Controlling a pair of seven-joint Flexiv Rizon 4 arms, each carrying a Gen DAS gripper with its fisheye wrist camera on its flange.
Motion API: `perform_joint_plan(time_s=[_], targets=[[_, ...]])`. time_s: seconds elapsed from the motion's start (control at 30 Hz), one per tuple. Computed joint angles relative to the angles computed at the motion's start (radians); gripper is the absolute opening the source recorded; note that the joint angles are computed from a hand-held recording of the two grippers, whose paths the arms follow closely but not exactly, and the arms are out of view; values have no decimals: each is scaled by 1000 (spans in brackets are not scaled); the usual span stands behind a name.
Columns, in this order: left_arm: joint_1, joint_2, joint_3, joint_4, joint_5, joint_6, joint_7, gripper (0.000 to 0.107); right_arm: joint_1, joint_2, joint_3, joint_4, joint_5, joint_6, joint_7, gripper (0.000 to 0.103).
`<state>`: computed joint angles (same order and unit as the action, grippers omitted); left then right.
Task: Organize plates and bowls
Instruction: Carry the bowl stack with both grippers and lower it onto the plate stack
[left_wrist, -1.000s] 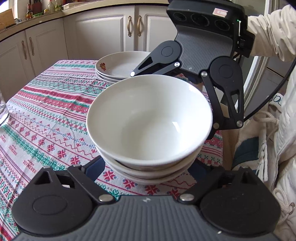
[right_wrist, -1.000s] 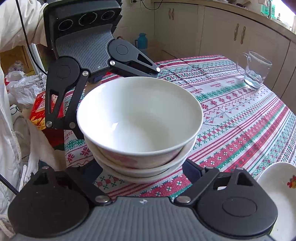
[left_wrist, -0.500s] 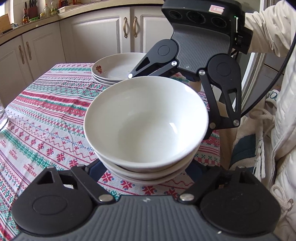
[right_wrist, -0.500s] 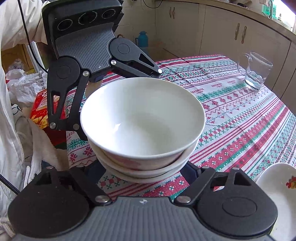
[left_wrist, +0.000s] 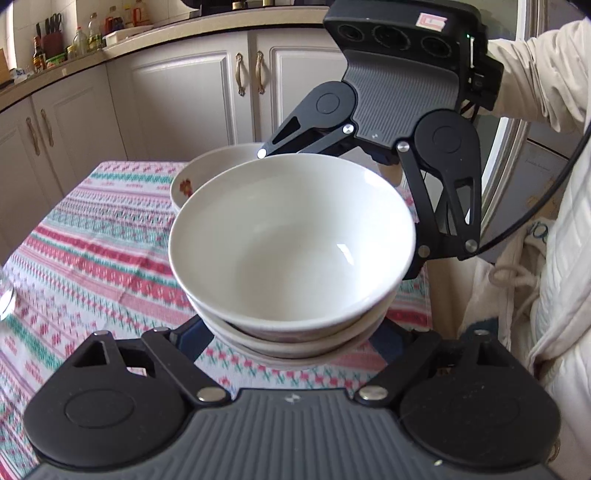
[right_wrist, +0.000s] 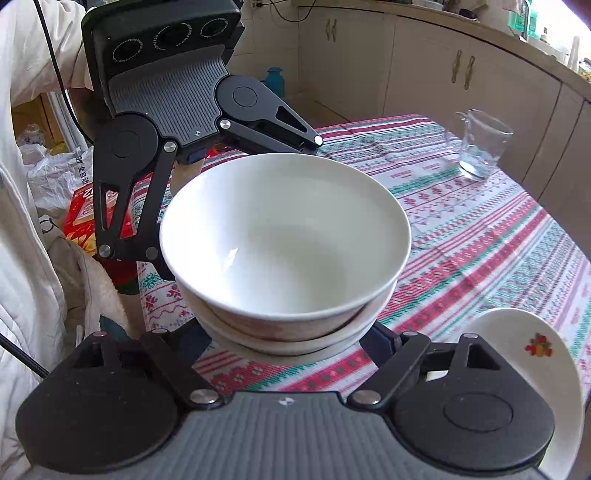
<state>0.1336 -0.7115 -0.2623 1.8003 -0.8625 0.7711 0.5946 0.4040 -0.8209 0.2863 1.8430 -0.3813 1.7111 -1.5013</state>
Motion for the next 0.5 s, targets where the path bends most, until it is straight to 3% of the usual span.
perform_joint_plan(time_s=[0.5], targets=[[-104, -135, -69, -222, 66, 1, -49, 89, 2, 108, -170, 133, 54, 81, -8, 89]])
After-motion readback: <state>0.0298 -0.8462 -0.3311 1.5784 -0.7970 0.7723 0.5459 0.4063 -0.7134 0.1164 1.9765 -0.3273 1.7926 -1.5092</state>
